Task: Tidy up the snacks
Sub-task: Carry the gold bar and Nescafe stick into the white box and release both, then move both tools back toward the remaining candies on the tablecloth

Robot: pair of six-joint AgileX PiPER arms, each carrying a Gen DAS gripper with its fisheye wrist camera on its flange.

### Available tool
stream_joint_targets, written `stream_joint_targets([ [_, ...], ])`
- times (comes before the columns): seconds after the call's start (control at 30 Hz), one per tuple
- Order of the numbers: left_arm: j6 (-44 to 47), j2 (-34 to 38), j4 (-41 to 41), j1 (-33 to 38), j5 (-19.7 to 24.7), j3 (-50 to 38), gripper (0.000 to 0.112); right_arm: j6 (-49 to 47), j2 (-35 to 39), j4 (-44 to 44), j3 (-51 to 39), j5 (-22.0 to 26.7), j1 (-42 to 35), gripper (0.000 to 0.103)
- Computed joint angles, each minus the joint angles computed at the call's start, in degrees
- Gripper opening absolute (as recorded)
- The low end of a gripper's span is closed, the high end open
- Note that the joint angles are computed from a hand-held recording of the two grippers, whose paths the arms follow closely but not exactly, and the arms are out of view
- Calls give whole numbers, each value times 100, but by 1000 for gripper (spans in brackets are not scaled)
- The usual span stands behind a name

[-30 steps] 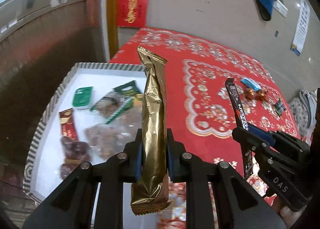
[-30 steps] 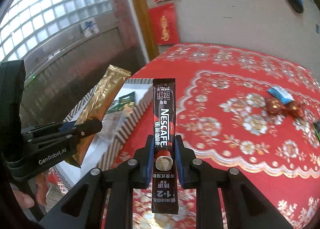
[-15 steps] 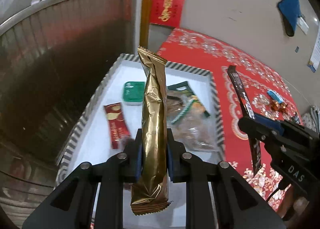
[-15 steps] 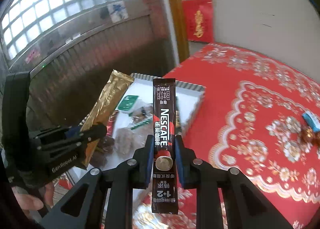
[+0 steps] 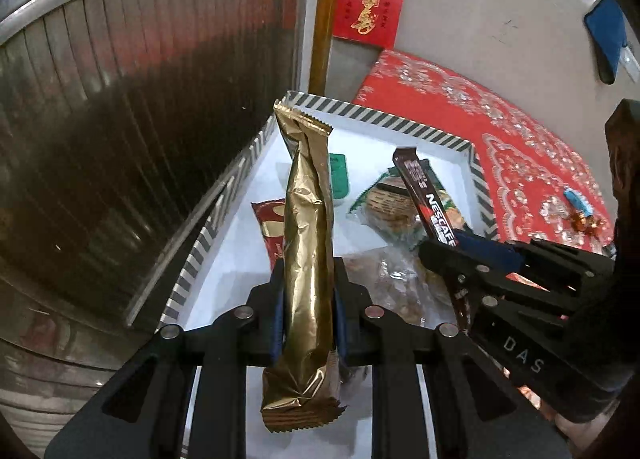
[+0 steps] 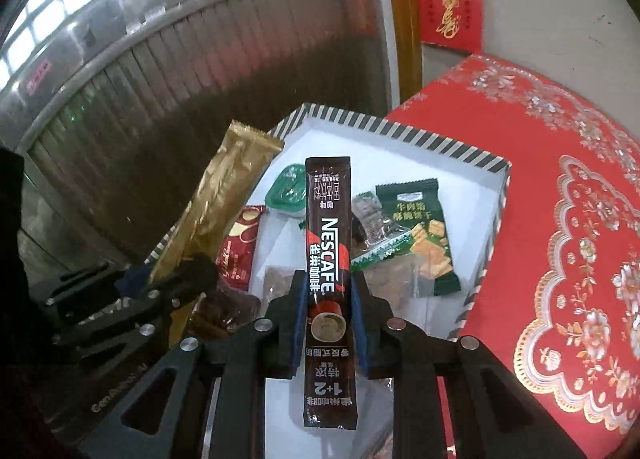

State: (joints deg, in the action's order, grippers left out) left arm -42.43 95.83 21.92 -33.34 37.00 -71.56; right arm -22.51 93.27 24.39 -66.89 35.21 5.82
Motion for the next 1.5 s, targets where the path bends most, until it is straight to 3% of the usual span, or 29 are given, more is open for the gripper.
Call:
stream_joint_targets([
  [0.07, -171, 45, 125, -19, 4, -7, 19, -262, -4, 314, 27, 23, -95, 25],
  [0.17, -413, 108, 336, -49, 56, -41, 26, -891, -47, 1127, 118, 209, -355, 40],
  [0.27, -579, 111, 455, -91, 97, -37, 52, -1188, -229, 1451, 285, 233, -460, 44],
  [0.43, -1280, -29, 1172, -344, 231, -21, 61, -1624, -678, 1909, 632, 345, -775, 51],
  [0.53, -1572, -139, 1476, -531, 286, -57, 73, -1655, -985, 1790, 821, 265, -876, 53],
  [0.83, -1674, 116, 1638, -1284, 627, -647, 74, -2118, -1662, 1909, 1356, 312, -1983, 69],
  [1.13, -1328, 879, 1433, -2061, 1006, -1839, 74, -3326, -1907, 2363, 1673, 1012, -3983, 71],
  [1.5, -543, 2325, 940, -2838, 1766, -4132, 74, -4503, -1359, 2671, 1307, 1990, -6457, 73],
])
